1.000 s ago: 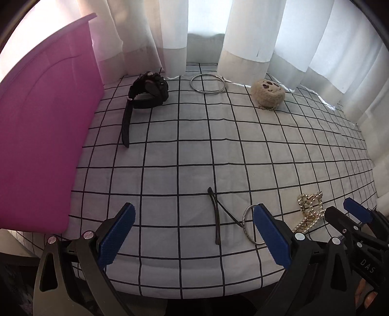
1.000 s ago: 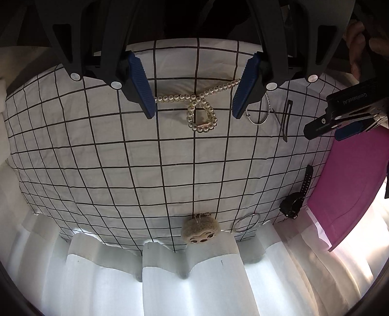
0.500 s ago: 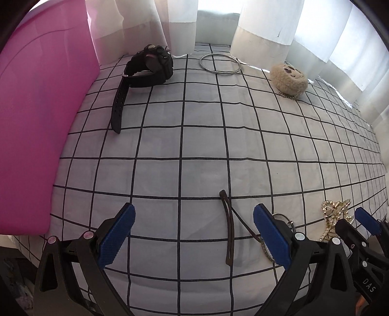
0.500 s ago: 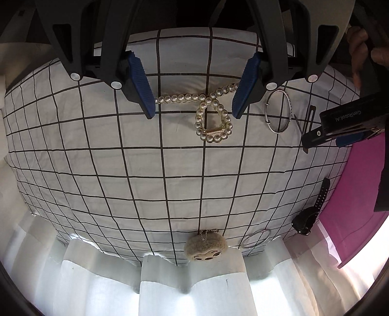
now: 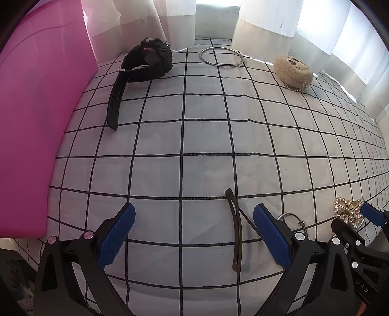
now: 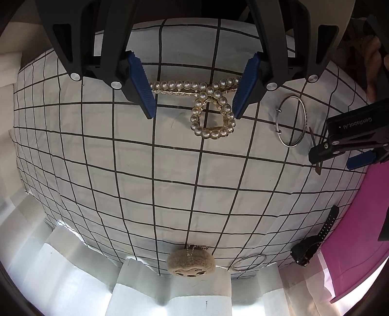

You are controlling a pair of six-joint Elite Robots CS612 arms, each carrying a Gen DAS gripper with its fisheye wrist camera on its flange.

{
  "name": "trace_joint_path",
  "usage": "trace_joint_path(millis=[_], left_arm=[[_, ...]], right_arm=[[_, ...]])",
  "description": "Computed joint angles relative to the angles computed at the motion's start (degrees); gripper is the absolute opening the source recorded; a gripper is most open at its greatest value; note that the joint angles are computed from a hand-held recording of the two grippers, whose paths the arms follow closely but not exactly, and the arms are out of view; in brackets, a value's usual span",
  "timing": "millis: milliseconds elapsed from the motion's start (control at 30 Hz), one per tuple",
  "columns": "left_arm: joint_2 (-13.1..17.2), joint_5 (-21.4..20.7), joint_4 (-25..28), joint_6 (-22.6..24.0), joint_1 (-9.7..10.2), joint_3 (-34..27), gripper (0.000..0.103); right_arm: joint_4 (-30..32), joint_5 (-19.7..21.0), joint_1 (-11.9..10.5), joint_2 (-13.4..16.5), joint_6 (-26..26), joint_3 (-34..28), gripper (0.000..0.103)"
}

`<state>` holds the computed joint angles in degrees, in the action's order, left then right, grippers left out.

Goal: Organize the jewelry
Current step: 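Close the right tool on the pearl clip while the left tool grips the black hairpin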

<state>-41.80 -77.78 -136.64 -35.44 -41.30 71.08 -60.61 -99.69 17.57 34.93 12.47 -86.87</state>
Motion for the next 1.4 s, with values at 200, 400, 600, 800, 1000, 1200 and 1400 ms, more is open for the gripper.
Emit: trace_joint_path(millis=[200,400,600,800,1000,1200,1400], left_arm=[[0.1,-0.1,-0.1,-0.3,0.05,0.0,0.096],[0.3,1.0,-0.1,-0.5,-0.19,0.0,0.096],[0.5,1.5,1.2,-2.4,-0.33,-0.6,0.097],[0.2,0.6,1.9,-1.8,-0.25,-0.4,0.096],[0.2,-0.2,2.9,-1.0,-0.61,-0.9,0.085],[0.0,-0.8,1.1,1.7,-1.54,-0.9,0.049],[-0.8,-3.8,-2.1,0.5,-0.30,0.8,0.010]], right_arm=[[0.0,0.3,-0.2,0.2,0.4,0.1,0.063],[-1.0,1.3,-0.4,0.9,0.9,-0.8,0.063],[-1.9,1.0,-0.3,1.3,1.0,-1.3,0.065],[-1.9,1.2,-0.3,1.3,0.8,-1.3,0.064],[-2.4,1.5,-0.3,1.5,0.8,-1.6,0.062],[-3.2,1.5,0.3,1.4,-1.0,-1.4,0.030],[-3.5,2.3,0.0,1.6,-0.9,-1.7,0.029]])
